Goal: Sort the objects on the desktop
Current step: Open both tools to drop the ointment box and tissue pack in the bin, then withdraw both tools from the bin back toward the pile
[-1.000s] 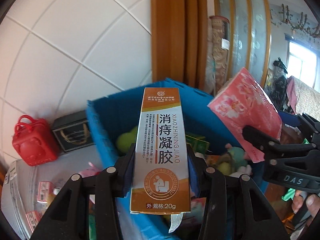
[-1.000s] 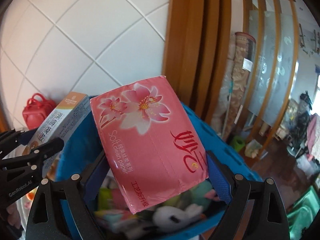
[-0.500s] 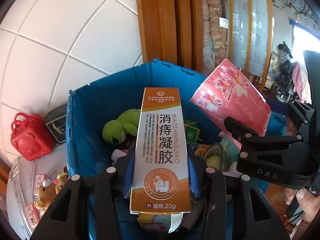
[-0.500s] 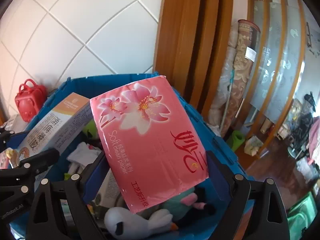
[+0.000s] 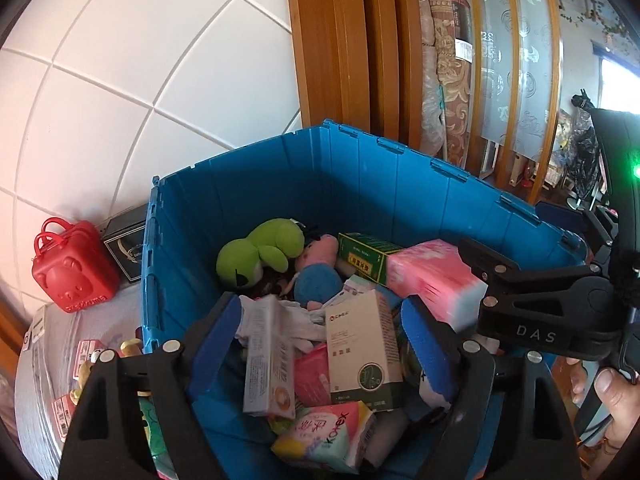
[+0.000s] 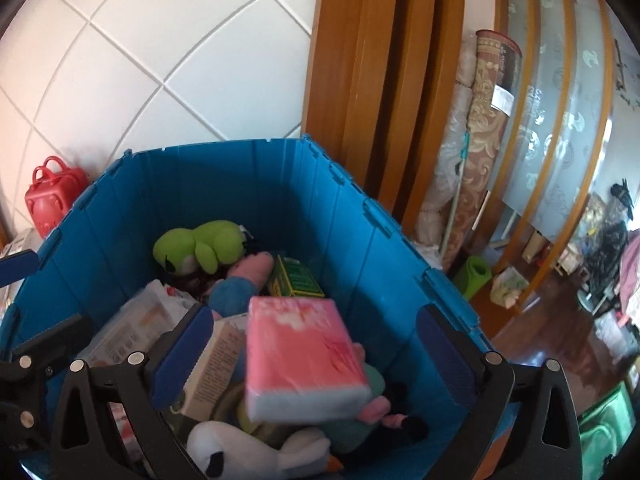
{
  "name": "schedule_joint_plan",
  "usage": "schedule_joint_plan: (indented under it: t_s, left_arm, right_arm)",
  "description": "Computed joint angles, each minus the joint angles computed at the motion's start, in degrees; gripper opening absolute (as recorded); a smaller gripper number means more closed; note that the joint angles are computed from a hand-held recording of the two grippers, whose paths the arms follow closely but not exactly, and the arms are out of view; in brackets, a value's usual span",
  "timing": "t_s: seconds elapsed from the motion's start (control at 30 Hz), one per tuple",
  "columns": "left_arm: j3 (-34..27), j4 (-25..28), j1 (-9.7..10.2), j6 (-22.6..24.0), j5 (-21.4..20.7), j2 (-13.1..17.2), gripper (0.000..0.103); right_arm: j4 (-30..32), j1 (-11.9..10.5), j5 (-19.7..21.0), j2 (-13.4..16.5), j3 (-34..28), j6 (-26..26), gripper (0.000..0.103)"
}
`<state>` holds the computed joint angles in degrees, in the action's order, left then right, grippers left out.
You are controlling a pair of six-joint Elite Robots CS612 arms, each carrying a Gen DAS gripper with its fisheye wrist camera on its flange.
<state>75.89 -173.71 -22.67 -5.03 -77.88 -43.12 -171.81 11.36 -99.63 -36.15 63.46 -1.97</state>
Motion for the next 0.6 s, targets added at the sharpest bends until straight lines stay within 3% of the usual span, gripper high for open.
schedule_joint_plan:
  t_s: [0.17,0.3,0.43,0.5,0.6]
  left_arm:
    - [1.1,-2.0,-0.07,-0.4,0.8,-0.5,0.083]
    - [4.1,-7.5,-0.15,-0.6,2.4,-1.8,0.083]
    - [7.3,-14.7,-0.07,-0.9,6.6,-2.8,0.1]
    - [8.9,-18.2,0.33,-1.1,8.7,-3.3,0.101]
    - [11.2,-20.8,1.61,-2.2,8.4,-4.1,0.101]
  right_arm:
    - [-2.0,0.1,-1.1,-1.0,1.8,0.2,0.103]
    - [-5.0,0.1,0.9,-2.2,3.9,1.7,0.103]
    - [-9.4,0.5,3.5,-3.4,6.0,2.8,0.103]
    - [-12.1,1.0,3.9,-3.8,6.8,3.3,0.103]
    - [-15.1,1.8,4.4,-4.2,7.3,4.2,0.103]
